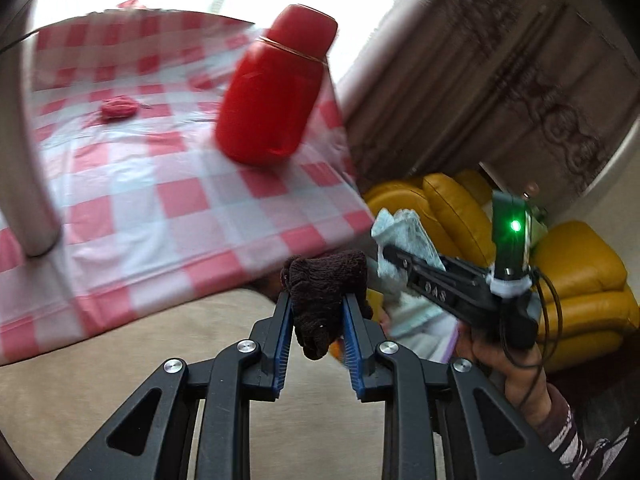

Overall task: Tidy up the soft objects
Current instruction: 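Carry the sponge block and towel over the white box and open both tools, then reach both tools back toward the remaining items on the table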

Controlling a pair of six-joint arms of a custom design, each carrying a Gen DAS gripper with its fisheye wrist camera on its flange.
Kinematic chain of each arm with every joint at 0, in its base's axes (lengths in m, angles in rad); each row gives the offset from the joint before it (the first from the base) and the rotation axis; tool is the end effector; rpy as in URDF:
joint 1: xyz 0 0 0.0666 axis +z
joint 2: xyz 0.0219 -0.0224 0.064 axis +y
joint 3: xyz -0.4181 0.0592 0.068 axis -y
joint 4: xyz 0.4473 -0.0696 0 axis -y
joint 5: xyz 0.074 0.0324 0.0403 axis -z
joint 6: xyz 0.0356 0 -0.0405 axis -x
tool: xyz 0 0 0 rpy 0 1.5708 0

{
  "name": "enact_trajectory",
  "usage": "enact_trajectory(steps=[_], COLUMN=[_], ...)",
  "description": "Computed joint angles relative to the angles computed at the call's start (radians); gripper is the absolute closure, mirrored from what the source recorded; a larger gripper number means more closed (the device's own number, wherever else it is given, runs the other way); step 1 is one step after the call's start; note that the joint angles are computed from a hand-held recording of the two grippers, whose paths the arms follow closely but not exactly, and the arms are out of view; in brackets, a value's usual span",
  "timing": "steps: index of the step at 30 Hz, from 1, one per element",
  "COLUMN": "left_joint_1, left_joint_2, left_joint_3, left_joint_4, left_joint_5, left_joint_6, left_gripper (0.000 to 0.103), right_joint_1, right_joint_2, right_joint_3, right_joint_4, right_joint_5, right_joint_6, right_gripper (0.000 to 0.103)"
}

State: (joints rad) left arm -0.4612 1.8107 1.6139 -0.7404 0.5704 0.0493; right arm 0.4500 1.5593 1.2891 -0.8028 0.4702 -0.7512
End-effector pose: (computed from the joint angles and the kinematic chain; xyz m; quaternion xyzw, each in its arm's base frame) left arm 0.6068 -0.3235 0.3492 0.2723 0.8747 -0.3342 0.2218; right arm 0.5173 0.2315 0.3371 0.1981 0.9232 -0.0509 0.3252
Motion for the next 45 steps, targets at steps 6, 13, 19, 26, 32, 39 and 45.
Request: enact_trajectory(steps=[6,13,19,26,32,39,45], left_joint_1=[-0.037,-0.028,-0.012,0.060,0.187,0.302,0.344], left_joint_2=[0.019,0.010,-0.023,-0.088,-0.102,-0.035,0.118], left_joint_3=[0.025,0.017,-0.019,-0.104,-0.130,-0.023,0.201], left_joint_4=[-0.024,-0.004,0.027,0.083,0.054,0.057,-0.007], left_joint_5=[0.067,0.052,-0.090,-0.161,-0.143,-0.259,-0.339], left_joint_6=[-0.045,-0.020,0.013,0.034,0.096,0.114,0.137], left_gripper=[0.055,0.032,0.029,0.029,0.029,0.029,0.029], right_joint_1=[0.003,0.029,0.062,0.108,0.101,0.081,0.057], right_joint_2=[-0.026,-0.006,0.030,0.060,0.122,0.290,0.467], right_joint_3=[-0.013,0.022,0.069,0.091,0.181,0.437,0.707], right_joint_4=[-0.004,-0.022,-0.043,0.112,0.173,0.093,-0.001], right_joint_5=[0.059,0.157,0.263,0.301,0.073,0.000,-0.058], right_joint_6=[-0.014,0.011,0.026,0.223,0.323,0.372,0.402], right_gripper=[0.051,0.017,0.015,0.014,0.014,0.014,0.013])
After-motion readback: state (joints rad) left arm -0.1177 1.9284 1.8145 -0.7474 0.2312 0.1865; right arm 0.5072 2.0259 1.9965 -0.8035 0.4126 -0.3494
